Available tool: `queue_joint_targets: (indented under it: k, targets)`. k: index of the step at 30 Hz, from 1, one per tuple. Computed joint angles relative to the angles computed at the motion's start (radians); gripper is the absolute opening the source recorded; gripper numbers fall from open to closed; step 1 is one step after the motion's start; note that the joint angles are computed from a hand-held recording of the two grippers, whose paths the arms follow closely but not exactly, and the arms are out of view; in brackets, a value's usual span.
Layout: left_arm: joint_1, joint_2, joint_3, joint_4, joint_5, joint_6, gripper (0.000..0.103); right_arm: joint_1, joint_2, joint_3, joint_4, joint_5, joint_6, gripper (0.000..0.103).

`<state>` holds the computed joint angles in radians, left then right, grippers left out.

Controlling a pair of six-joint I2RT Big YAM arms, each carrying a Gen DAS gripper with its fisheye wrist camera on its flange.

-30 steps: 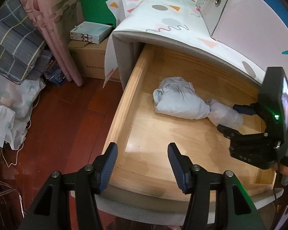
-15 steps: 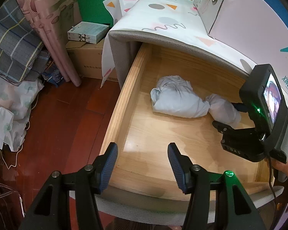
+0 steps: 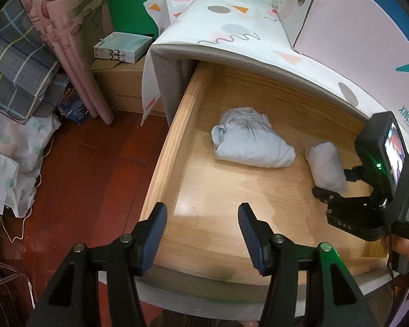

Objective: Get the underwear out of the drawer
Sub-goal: 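Lift the white sock with the right tool while the left tool moves toward the pale blue garment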

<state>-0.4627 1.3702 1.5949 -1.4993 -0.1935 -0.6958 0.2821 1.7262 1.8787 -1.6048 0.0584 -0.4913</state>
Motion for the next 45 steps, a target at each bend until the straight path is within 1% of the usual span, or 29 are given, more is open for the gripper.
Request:
queue_joint_targets:
  k: [2, 4, 5, 7, 10, 11, 12, 16, 17, 19, 20, 22, 24, 26, 30, 32, 34, 35, 37, 42, 43, 44, 45]
  targets:
    - [-0.001, 0.000, 0.001, 0.000, 0.000, 0.002, 0.055, -0.018, -0.005, -0.004, -0.011, -0.009, 0.005, 0.044]
    - [-0.002, 0.001, 0.000, 0.001, -0.001, 0.001, 0.055, -0.060, -0.018, -0.020, -0.023, -0.024, -0.014, 0.043]
    - [-0.002, 0.001, 0.000, 0.001, -0.001, 0.001, 0.055, -0.057, -0.030, -0.039, -0.021, -0.029, -0.005, 0.043]
    - [-0.003, 0.001, 0.000, 0.001, -0.002, -0.001, 0.055, -0.085, -0.018, -0.012, -0.052, -0.045, -0.004, 0.042]
    - [-0.003, 0.002, 0.001, 0.001, -0.003, -0.001, 0.055, -0.109, -0.009, 0.003, -0.075, -0.063, 0.003, 0.040]
    - [-0.002, 0.003, 0.001, 0.002, -0.001, -0.001, 0.055, -0.122, -0.018, -0.007, -0.069, -0.069, -0.003, 0.040]
    - [-0.002, 0.003, 0.001, 0.003, 0.000, -0.001, 0.055, -0.121, -0.057, -0.067, -0.058, -0.069, 0.002, 0.040]
    - [-0.001, 0.002, 0.000, 0.004, 0.000, 0.000, 0.055, -0.140, -0.081, -0.088, -0.056, -0.075, -0.018, 0.042]
    - [-0.002, 0.002, 0.000, 0.003, 0.000, 0.000, 0.055, -0.143, -0.084, -0.093, -0.051, -0.074, -0.025, 0.044]
    - [-0.002, 0.001, -0.001, 0.004, 0.001, -0.001, 0.055, -0.140, -0.088, -0.101, -0.031, -0.069, -0.036, 0.045]
    - [-0.002, 0.001, 0.001, 0.003, 0.002, -0.001, 0.055, -0.112, -0.093, -0.115, -0.015, -0.069, -0.012, 0.047]
    - [0.001, 0.002, 0.005, 0.001, 0.005, 0.001, 0.055, -0.108, -0.091, -0.091, -0.028, -0.078, -0.011, 0.055]
    - [0.001, 0.005, 0.009, -0.001, 0.006, 0.002, 0.055, -0.105, -0.102, -0.090, -0.017, -0.074, -0.018, 0.068]
    - [0.000, 0.004, 0.010, -0.003, 0.004, 0.005, 0.055, -0.100, -0.114, -0.099, 0.004, -0.074, -0.035, 0.072]
    - [-0.002, 0.007, 0.010, -0.004, 0.001, 0.007, 0.055, -0.086, -0.121, -0.102, 0.018, -0.066, -0.049, 0.073]
    - [-0.003, 0.006, 0.008, -0.004, 0.000, 0.006, 0.055, -0.075, -0.123, -0.104, 0.019, -0.059, -0.048, 0.071]
    - [-0.003, 0.005, 0.006, -0.002, 0.000, 0.005, 0.055, -0.067, -0.120, -0.105, 0.008, -0.058, -0.054, 0.064]
    - [-0.002, 0.006, 0.006, 0.000, 0.002, 0.005, 0.055, -0.066, -0.113, -0.097, -0.005, -0.061, -0.058, 0.052]
    - [-0.001, 0.006, 0.005, 0.000, 0.007, 0.005, 0.055, -0.065, -0.114, -0.100, -0.009, -0.050, -0.053, 0.051]
    - [-0.003, 0.005, 0.006, -0.001, 0.002, 0.010, 0.055, -0.068, -0.101, -0.084, -0.039, -0.059, -0.028, 0.048]
    - [-0.003, 0.003, 0.004, 0.000, 0.003, 0.010, 0.055, -0.073, -0.102, -0.084, -0.051, -0.057, -0.022, 0.048]
    - [-0.002, 0.003, 0.003, 0.001, 0.004, 0.009, 0.055, -0.088, -0.076, -0.044, -0.073, -0.058, -0.031, 0.048]
    - [-0.001, 0.002, 0.002, 0.002, 0.005, 0.009, 0.055, -0.092, -0.081, -0.054, -0.073, -0.056, -0.029, 0.048]
